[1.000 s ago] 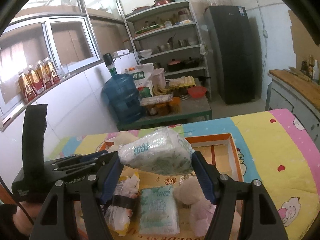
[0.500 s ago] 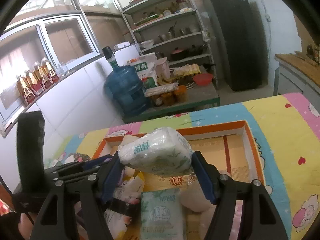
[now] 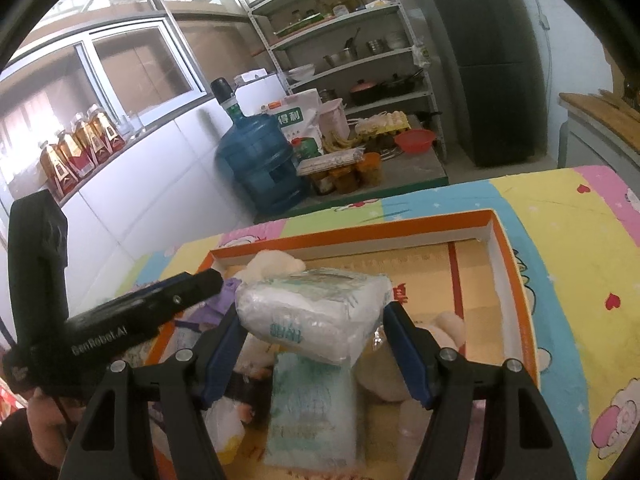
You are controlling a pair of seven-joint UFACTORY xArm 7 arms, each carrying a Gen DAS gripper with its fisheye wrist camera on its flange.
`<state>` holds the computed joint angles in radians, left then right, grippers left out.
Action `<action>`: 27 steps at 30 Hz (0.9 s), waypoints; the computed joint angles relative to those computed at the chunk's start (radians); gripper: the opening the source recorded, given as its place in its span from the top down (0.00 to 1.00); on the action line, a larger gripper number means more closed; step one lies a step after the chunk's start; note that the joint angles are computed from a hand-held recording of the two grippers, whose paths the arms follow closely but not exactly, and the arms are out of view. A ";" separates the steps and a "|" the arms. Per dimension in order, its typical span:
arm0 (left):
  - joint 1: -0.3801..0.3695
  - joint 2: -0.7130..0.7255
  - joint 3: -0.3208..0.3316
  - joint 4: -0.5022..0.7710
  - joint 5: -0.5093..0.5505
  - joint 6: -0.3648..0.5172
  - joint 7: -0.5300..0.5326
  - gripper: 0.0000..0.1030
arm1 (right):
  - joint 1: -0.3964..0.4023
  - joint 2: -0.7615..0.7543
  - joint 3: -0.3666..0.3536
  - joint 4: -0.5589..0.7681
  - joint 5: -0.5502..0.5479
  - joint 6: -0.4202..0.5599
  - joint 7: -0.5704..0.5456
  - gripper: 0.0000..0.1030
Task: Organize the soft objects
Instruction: 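Lower the bear and white pack into the box and open both grippers, then withdraw both grippers from the box toward the remaining quilt items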
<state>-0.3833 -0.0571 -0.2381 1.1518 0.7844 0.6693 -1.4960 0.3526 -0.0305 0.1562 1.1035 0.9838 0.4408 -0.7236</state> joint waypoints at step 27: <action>0.059 -0.232 -0.150 -0.155 0.084 0.054 -0.096 0.43 | 0.158 -0.283 -0.026 -0.236 0.037 -0.196 -0.086 0.25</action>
